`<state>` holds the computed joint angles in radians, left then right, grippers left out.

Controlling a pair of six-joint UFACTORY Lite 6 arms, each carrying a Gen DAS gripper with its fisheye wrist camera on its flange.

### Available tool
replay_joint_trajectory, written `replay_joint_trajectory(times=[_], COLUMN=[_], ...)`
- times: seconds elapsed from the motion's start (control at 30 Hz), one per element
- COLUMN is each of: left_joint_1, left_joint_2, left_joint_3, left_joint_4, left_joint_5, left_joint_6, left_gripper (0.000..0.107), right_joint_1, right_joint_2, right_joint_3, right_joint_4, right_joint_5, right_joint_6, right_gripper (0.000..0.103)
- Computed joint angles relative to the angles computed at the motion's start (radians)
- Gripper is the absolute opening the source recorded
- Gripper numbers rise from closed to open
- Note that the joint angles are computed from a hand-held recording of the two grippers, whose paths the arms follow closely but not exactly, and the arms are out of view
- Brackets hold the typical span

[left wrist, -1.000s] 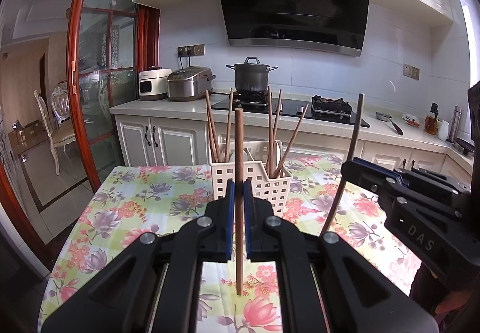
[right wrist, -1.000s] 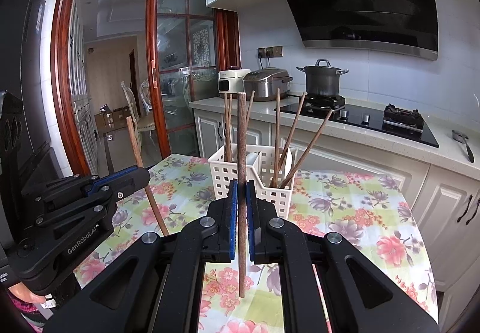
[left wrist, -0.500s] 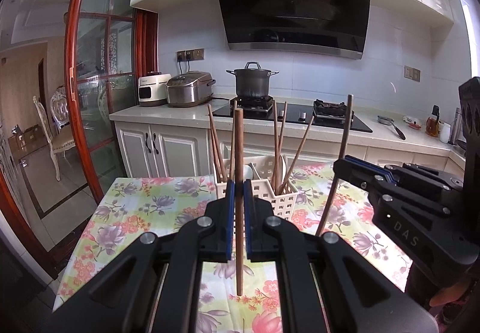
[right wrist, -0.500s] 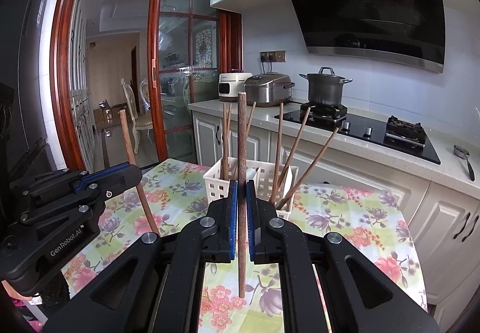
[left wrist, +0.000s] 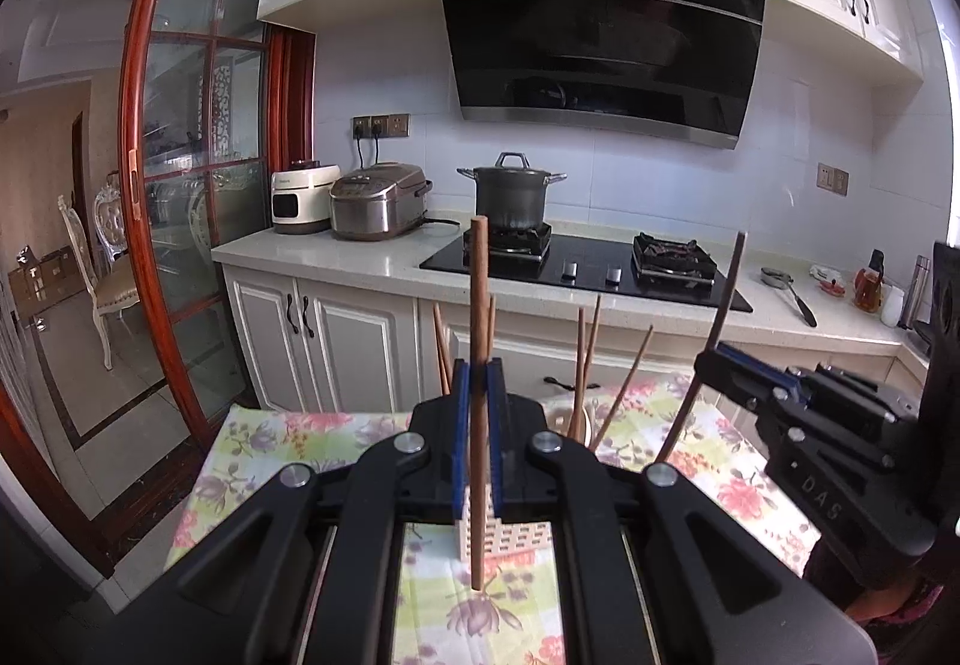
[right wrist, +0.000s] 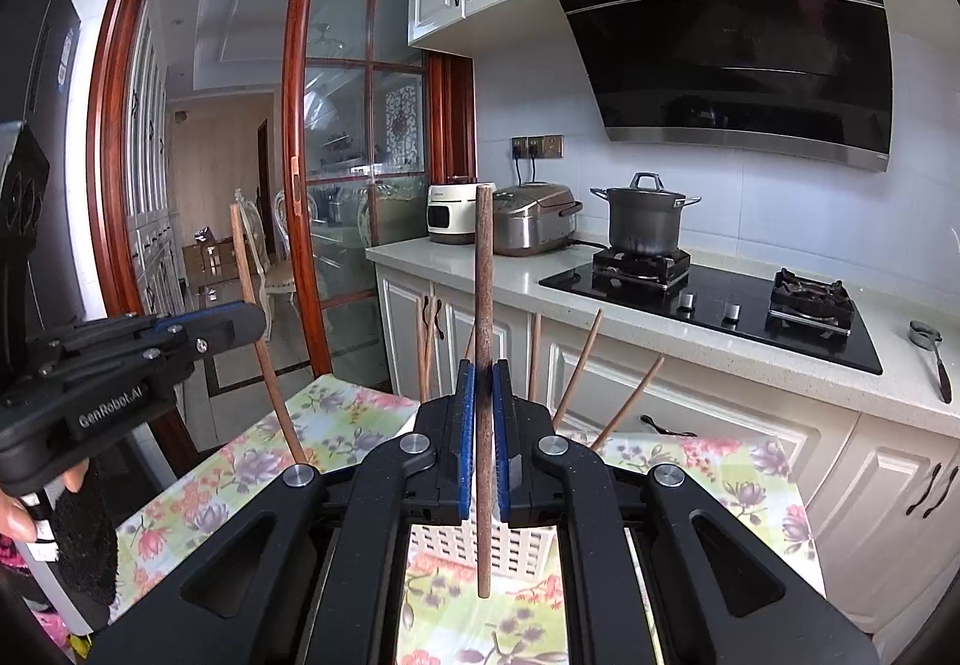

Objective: Organize utensils
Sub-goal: 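Lift the held chopsticks upright and carry both tools over the white basket, then lower both chopsticks into the basket and open both tools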

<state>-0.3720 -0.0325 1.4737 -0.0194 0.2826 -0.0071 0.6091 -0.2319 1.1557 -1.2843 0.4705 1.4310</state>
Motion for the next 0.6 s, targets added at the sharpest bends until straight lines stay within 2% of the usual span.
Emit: replay_joint_trajectory(times=[0.17,0.27,0.6], left_joint_1=[-0.018,-0.039,-0.027], left_joint_2=[0.135,0.232,0.667], left_joint_3=[0.257,0.424,1.069], left_joint_4=[0.057,0.119,0.042], left_joint_5=[0.099,0.146,0.361], left_joint_6=[-0.036,-0.082,-0.039], left_gripper=[0.006,0.006,0.006], right_joint_1=[-0.045,-0.07,-0.158], right_joint_2=[0.107,0.154,0.31], right_joint_3=[0.152,0.206,0.342], right_joint_4=[0.076,0.066,0.136], right_joint_5=[-0.011,-0.027,-0.113], right_joint_6=[-0.118,-0.121,-0.19], right_gripper=[0.006,0.006,0.006])
